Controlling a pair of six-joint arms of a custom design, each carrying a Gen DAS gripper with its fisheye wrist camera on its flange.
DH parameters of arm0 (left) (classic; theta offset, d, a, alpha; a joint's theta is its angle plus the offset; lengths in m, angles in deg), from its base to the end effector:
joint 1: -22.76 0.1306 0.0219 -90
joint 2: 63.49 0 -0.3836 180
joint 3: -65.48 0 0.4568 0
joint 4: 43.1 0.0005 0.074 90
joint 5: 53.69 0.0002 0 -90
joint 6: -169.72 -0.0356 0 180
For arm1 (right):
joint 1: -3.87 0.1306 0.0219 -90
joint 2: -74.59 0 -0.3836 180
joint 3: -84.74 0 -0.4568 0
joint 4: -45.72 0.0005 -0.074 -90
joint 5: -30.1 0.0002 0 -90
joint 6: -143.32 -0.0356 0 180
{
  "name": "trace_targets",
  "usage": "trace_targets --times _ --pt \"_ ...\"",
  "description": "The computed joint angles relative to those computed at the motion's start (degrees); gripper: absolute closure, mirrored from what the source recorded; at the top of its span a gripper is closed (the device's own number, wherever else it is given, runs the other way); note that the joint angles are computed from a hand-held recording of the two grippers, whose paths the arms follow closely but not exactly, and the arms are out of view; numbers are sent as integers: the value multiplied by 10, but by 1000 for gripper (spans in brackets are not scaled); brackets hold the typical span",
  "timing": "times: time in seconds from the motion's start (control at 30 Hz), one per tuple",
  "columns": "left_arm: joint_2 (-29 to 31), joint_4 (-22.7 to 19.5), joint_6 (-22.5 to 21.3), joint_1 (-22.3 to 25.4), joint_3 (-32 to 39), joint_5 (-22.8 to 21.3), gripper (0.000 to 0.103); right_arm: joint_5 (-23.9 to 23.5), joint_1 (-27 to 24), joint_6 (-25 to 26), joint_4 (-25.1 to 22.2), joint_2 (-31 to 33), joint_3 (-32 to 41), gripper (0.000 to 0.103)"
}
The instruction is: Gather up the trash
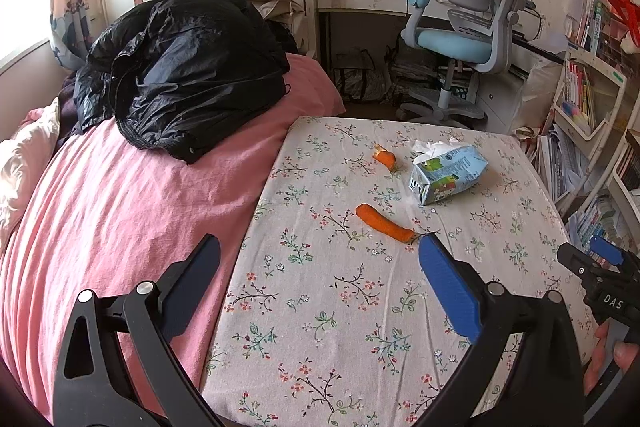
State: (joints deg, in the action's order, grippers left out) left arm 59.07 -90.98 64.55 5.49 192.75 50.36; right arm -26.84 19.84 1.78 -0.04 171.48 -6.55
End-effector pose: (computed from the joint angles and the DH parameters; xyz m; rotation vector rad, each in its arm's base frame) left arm 0.7255 -0.2351 0.4170 0.7644 2.1858 -0.3032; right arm 0.5641 0.1407 0.3624 0.9178 2.1308 -0.1522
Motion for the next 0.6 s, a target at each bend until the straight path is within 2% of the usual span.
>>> trace_targets --times 0.3,0.5,0.6 --pt "2 -6 -1 -4 6 6 7 0 0 -1 -2 1 1 7" --pt "9 -13 -19 -5 16 10 7 -2 -1 0 -4 6 6 7" --pt "39 -45 -13 3 59 -1 7 -5 -3 1 -6 10 9 7"
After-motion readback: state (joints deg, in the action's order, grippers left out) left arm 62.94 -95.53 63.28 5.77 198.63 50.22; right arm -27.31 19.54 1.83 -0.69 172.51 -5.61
